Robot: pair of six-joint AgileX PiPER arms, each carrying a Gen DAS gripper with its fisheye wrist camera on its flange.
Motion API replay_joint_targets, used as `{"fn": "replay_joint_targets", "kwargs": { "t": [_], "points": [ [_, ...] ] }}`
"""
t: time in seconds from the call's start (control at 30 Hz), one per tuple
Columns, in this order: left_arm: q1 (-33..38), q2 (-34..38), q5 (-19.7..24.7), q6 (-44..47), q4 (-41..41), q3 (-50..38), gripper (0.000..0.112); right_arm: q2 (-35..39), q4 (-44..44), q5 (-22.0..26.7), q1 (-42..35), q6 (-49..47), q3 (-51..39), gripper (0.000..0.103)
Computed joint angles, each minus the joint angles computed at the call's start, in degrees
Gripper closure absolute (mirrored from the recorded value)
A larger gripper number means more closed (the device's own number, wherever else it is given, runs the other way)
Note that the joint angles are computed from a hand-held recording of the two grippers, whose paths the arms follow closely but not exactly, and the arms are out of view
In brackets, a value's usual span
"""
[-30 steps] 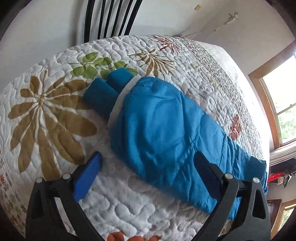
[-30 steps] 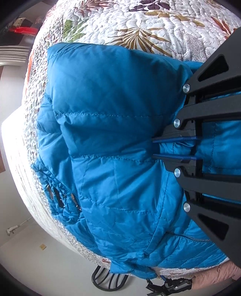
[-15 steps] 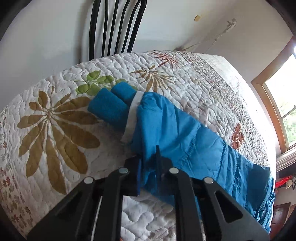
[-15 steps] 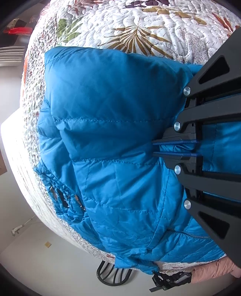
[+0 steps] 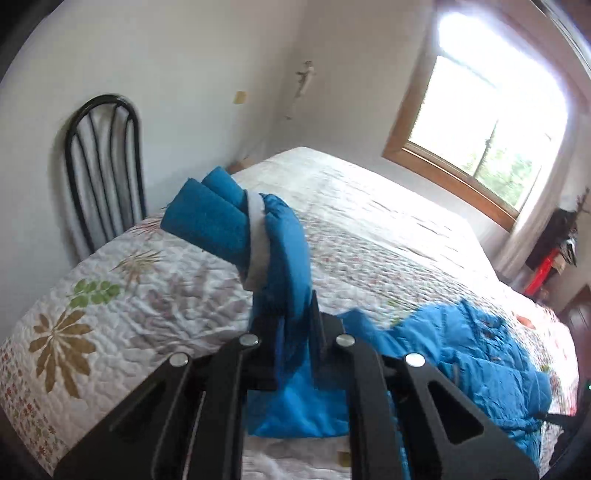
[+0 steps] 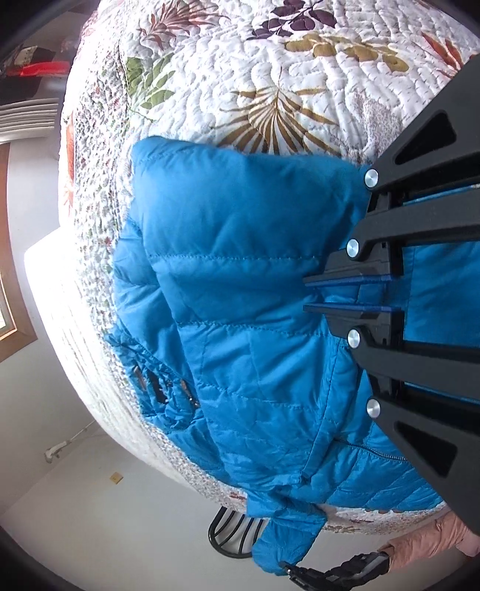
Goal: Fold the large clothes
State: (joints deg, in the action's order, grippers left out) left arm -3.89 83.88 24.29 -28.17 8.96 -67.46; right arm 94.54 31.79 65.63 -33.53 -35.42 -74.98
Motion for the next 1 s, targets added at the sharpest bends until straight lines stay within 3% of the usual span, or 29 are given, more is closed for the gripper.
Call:
{"fn": "replay_joint_targets", "kwargs": {
  "t": [0.07, 0.27, 0.47, 0.63, 0.8, 0.83, 0.87, 1.0],
  "points": [
    [-8.1, 3.0, 1.2, -3.3, 3.9, -4.3, 0.104, 0.4, 0.1, 0.7, -0.9, -0.7, -0.4, 0.095],
    [-25.7, 17.4, 4.3, -0.9, 1.3, -21.3, 0.104, 1.4, 1.3, 1.2, -2.4, -2.5, 0.0, 0.095],
    [-30.9, 33.2, 9.8, 6.4, -7.8, -36.3, 0.103, 1.6, 1.8, 1.1, -2.6, -2.8, 0.5, 0.096],
    [-31.1, 41.4, 12.7, 10.5, -11.3, -41.6, 0.102, 2.3, 1.8, 1.2, -2.6, -2.9, 0.2, 0.096],
    [-29.7, 43.8, 16.4, 19.8, -22.4, -44.5, 0.088, 2.6, 1.5, 1.0, -2.2, -2.2, 0.1, 0.095],
    [-28.8, 43.0, 16.7, 22.9, -26.6, -43.6, 0.079, 2.6, 1.6, 1.2, -2.2, -2.0, 0.0, 0.093],
    [-27.6, 41.5, 16.5, 26.6, -31.5, -41.4, 0.068, 2.7, 1.9, 1.6, -2.3, -2.1, -0.1, 0.09],
    [-24.9, 31.5, 13.2, 36.5, -43.0, -28.8, 0.055, 1.5, 1.5, 1.3, -0.7, -1.5, -0.1, 0.071]
  ]
}}
